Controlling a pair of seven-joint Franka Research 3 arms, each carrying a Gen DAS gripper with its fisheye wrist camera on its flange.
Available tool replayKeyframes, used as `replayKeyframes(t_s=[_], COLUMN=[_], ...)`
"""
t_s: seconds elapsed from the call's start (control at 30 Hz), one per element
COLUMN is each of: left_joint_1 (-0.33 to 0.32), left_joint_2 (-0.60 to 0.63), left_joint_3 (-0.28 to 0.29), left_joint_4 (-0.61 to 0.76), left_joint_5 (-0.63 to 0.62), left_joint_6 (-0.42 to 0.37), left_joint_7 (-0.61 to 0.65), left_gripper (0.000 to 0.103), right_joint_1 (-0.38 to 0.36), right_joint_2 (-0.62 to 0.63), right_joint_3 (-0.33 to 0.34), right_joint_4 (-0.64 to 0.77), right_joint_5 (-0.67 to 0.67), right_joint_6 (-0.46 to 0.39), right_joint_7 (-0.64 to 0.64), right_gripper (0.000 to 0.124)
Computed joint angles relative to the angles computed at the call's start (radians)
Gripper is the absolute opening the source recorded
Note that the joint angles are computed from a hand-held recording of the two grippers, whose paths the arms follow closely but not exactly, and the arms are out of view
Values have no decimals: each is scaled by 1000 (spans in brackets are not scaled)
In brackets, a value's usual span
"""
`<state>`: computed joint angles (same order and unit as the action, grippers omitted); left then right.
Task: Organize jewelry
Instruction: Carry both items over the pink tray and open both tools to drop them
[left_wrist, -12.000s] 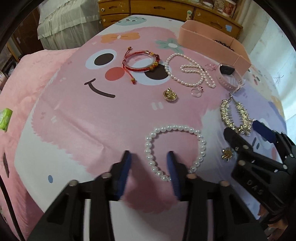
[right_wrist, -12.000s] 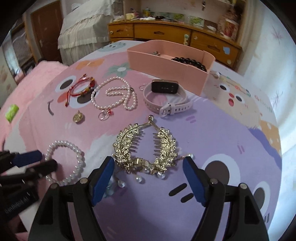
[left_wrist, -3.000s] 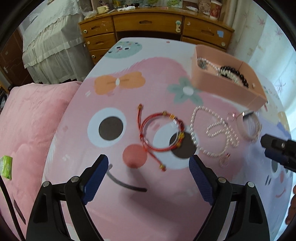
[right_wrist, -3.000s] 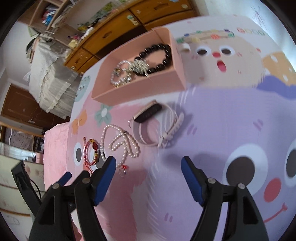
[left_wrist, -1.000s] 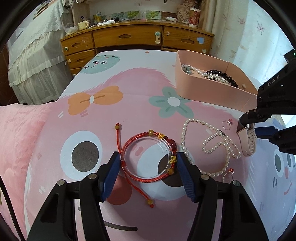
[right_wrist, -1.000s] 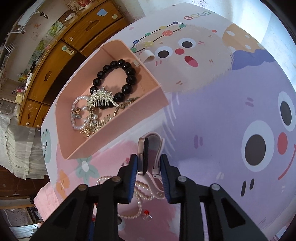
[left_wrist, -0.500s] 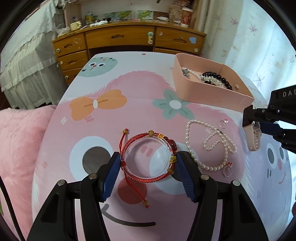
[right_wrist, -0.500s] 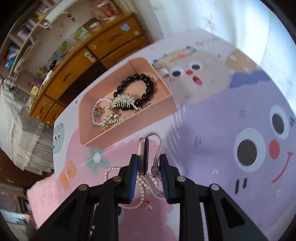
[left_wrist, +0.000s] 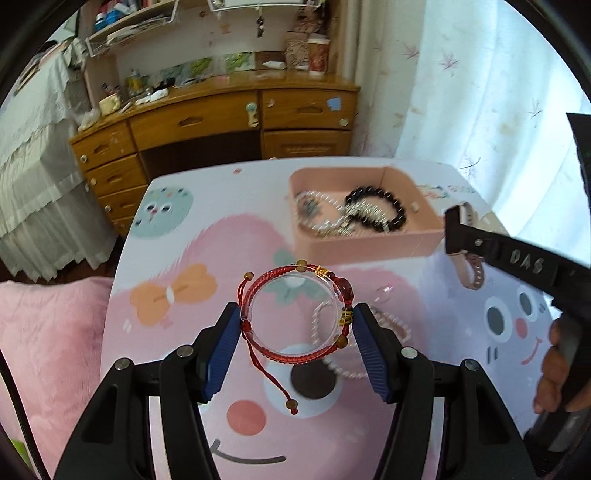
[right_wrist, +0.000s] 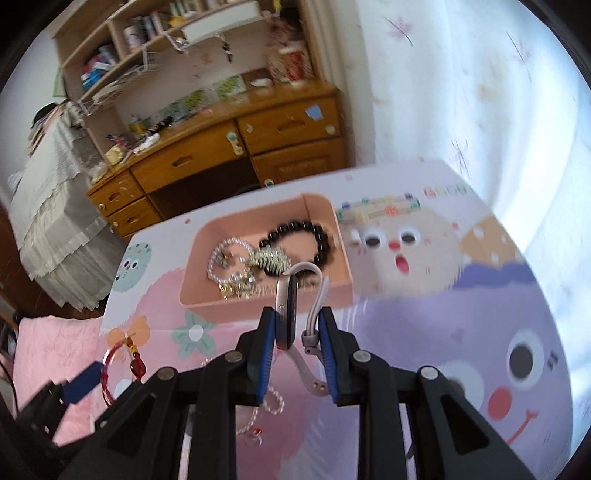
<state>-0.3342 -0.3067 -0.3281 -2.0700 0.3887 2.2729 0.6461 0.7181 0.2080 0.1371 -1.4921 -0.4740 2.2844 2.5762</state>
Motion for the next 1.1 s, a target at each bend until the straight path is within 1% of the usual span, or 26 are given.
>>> replayKeyframes(t_s=[0.13, 0.3, 0.37, 0.53, 0.6, 0.73, 0.83, 0.93, 0.97, 1.0, 1.03, 1.1], left_joint_1=[2, 15, 20, 33, 32, 27, 21, 13, 10, 8, 5, 4], left_joint_2=[41, 104, 131, 207, 238, 289, 319, 350, 356, 364, 377, 381], left_joint_3=[4, 9, 15, 19, 26, 44, 53, 60, 62, 64, 66, 70], left_joint_4=[66, 127, 152, 229, 260, 305, 325, 347, 351, 359, 371, 373], left_joint_5=[10, 42, 48, 140, 160, 159, 150, 152, 149, 149, 144, 130], left_joint_6=[6, 44, 48, 43, 46, 62, 66, 50, 45, 33, 17, 12], left_joint_7=[44, 55, 54, 24, 22, 19, 14, 10, 10, 9, 10, 17], left_gripper=[60, 60, 60, 60, 60, 61, 61, 62, 62, 64, 69, 74], right_joint_1=[-10, -16, -23, -33, -37, -48, -50, -60, -64, -66, -64, -64], right_joint_2=[-5, 26, 36, 67, 76, 94, 105, 118, 126, 135, 141, 139], right_joint_3=[-8, -21, -26, -38, -41, -41, -46, -44, -42, -44, -48, -58], right_joint_4=[-13, 28, 35, 60, 61, 64, 63, 62, 71, 85, 94, 90], right_joint_5=[-35, -59, -45, -4, 20, 88, 123, 181, 205, 223, 232, 240], right_joint_6=[65, 83, 112, 158, 177, 210, 218, 223, 210, 189, 170, 161], right_joint_7=[-35, -82, -100, -179, -216, -299, -349, -394, -409, -418, -418, -413], right_gripper=[24, 26, 27, 30, 33, 35, 37, 44, 47, 49, 50, 50])
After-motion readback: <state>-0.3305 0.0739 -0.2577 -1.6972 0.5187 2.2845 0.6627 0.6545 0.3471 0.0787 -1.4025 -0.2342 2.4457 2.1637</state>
